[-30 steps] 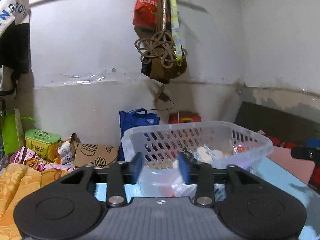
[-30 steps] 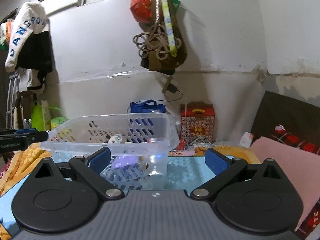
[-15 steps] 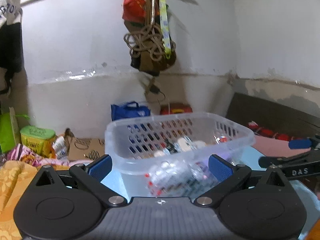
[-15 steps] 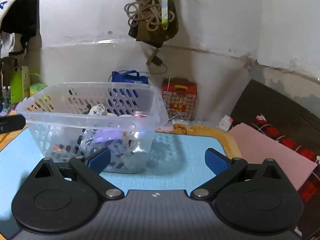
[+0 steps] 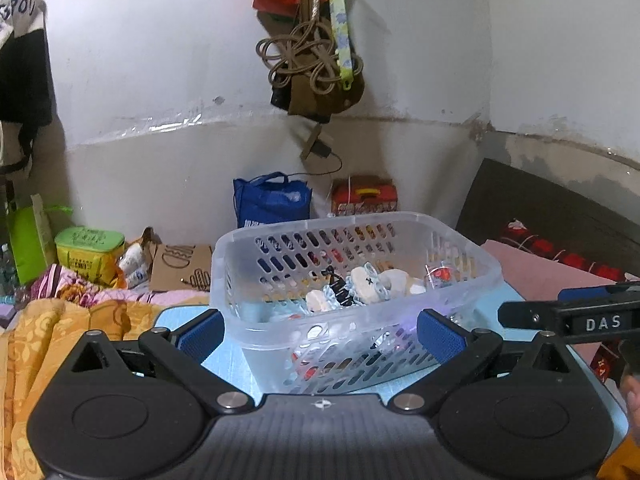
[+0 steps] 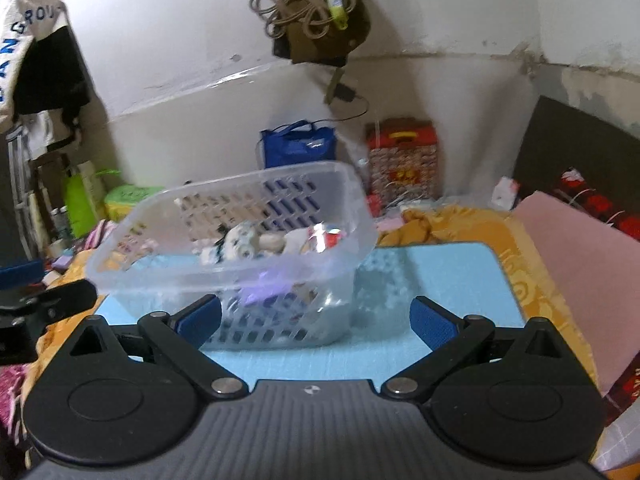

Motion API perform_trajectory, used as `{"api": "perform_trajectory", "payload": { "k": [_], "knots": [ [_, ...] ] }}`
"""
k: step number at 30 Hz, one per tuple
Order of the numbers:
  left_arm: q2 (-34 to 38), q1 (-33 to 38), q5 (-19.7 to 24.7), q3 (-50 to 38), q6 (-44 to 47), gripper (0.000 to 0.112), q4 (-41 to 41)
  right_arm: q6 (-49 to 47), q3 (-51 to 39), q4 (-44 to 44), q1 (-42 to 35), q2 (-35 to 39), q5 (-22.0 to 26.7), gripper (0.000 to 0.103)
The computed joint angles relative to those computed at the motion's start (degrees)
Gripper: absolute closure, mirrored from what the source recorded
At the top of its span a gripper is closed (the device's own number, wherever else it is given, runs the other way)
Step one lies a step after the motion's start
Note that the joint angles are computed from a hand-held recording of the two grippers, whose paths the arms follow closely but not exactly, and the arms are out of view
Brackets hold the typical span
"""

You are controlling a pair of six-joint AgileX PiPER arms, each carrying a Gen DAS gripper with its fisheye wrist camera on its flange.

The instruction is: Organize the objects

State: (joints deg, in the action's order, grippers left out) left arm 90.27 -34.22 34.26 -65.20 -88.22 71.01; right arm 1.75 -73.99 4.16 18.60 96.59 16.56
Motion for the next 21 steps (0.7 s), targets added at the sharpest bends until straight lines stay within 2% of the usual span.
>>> {"api": "perform_trajectory", "payload": {
  "k": [4, 7, 11, 17, 21],
  "knots": [
    [2.31, 0.05, 2.85, -4.20, 4.97, 0.009, -4.63, 0.37, -2.72, -0.25, -0.65, 2.13, 1.29, 0.000],
    [3.56, 0.61, 3.96, -6.97, 7.84, 0.009, -9.05, -4.56, -3.45, 4.46, -1.73, 2.97, 1.37, 0.000],
    [5.12, 0.53, 5.27, -10.38, 11.21, 0.009, -13.07, -2.88, -3.22, 2.29, -1.92, 2.59, 1.06, 0.000],
    [8.31, -1.65, 9.08, -14.76, 14.36, 0.009, -13.82, -6.28, -2.14, 4.82, -2.29, 1.82, -0.05, 0.000],
    [9.94, -2.14, 9.99, -16.69, 15.16, 0.009, -14.34, -7.83, -1.15, 5.57, -2.14, 1.66, -1.50, 0.000]
  ]
}}
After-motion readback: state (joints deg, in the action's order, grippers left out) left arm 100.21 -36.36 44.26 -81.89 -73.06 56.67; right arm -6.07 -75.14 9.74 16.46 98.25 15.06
